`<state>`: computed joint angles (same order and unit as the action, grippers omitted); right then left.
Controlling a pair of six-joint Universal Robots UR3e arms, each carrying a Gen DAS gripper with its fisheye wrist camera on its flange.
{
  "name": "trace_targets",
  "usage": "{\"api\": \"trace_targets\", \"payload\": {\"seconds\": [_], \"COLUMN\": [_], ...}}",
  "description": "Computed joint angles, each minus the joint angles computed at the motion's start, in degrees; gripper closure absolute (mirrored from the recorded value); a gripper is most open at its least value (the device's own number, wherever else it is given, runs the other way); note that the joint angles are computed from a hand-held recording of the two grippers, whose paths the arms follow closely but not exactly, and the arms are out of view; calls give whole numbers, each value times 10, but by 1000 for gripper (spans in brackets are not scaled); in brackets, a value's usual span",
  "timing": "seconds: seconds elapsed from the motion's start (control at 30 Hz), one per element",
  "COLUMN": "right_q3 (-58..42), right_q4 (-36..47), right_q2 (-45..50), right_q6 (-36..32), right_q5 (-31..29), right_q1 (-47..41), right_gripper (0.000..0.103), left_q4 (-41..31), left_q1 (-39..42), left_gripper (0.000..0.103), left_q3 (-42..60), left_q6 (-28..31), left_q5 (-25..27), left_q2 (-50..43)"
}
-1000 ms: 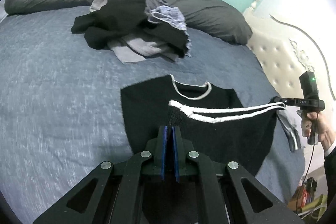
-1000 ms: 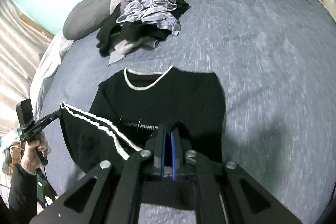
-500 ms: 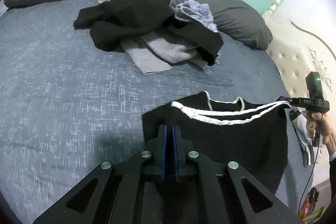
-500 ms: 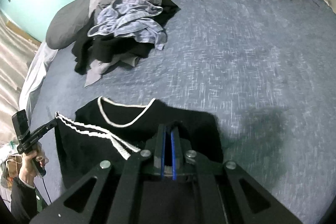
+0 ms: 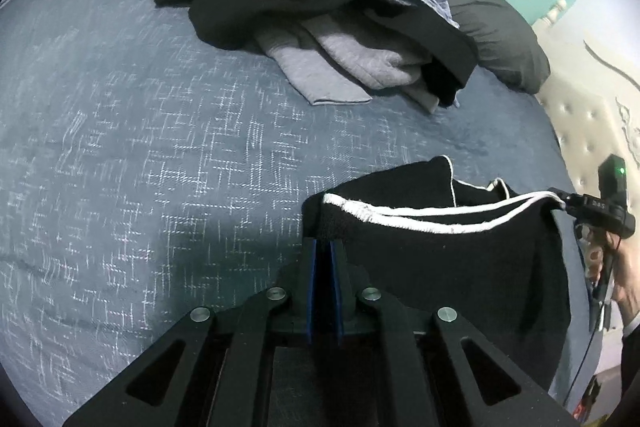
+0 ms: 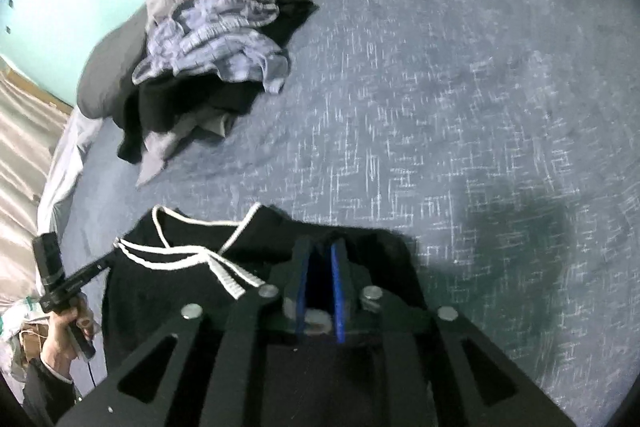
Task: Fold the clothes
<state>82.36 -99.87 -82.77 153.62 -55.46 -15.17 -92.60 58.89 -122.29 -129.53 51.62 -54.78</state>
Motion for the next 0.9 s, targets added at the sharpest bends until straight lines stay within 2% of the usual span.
{"api": "trace_targets", "payload": {"seconds": [0.03,0.1,0.17,0.23,0.33,0.4,0.6,0.73,0.87,0.9], "right_q3": [7,22,23,23,37,53,108,133,143,145], "right_q4": [-13,-22,-7,27,53,50,-49,-139,-199,-215], "right_q2": [-7,-26,-37,-54,-82,-96,-106,-87,-64,-58], "right_q6": [4,15,11,-31,-83,-108,-99,-99,-109,-108], "right_q5": [7,38,63,66,57,49,-5,-51,-93,-107], "right_q1": [-8,-41,-66,-81,-94,-93,-38,12,57,67], "right_gripper": [65,53,53,53,53,53,53,53,53,57], "left_q4": [-6,-32,-79,-140,-198,-222,-175,-86,-26,-9], "left_q1": [3,15,38,69,97,108,87,52,21,12], "left_gripper": [94,93,83,77,69,68,68,68,68,68], "left_q3": [1,9,24,40,52,55,27,-3,-15,-18], "left_q6": [2,13,38,75,114,132,106,56,26,18], "left_q5": [-1,-3,-4,-9,-7,-3,3,3,-1,0], "left_q2": [4,17,37,59,81,93,94,76,52,45]}}
